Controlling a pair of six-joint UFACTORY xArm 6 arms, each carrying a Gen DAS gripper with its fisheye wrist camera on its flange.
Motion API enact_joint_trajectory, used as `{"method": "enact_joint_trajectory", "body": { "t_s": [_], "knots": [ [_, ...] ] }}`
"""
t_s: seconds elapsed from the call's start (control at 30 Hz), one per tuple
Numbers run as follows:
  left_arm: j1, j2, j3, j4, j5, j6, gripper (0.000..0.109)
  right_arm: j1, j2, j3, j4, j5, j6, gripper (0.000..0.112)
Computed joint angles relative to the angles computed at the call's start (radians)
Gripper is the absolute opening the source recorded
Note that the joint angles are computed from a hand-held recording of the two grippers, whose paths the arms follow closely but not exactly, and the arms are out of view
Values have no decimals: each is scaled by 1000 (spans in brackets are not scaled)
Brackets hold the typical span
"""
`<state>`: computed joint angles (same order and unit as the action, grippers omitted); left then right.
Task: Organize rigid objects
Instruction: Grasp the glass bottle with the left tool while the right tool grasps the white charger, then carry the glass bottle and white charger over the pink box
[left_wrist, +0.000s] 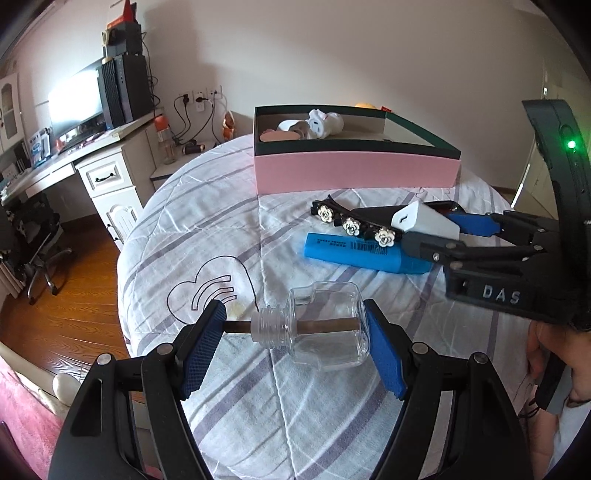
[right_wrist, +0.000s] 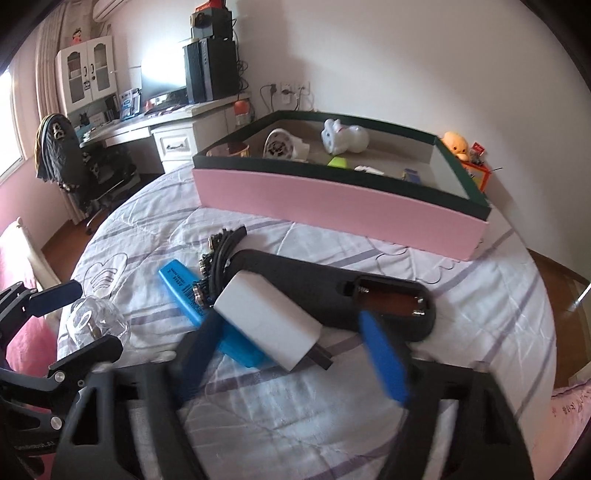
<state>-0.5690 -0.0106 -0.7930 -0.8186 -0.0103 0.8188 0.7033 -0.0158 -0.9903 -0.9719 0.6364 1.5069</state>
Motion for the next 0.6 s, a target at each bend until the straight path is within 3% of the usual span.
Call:
{"method": "enact_joint_trajectory", "body": {
  "t_s": [0.1,0.17,0.27,0.6],
  "knots": [
    [-2,4,-3,-6,5,5,75,-12,-6,10,3,-32,-1,54],
    [-7,7,-7,-8,5,7,75,-15,-18,22,0,-41,-5,34],
    [-14,10,-11,-15,7,15,75,-23,-50,60,7,-53,0,25],
    [-55,11,-28,-75,32,74,75,26,-245,227,52,36,51,24]
  ]
}}
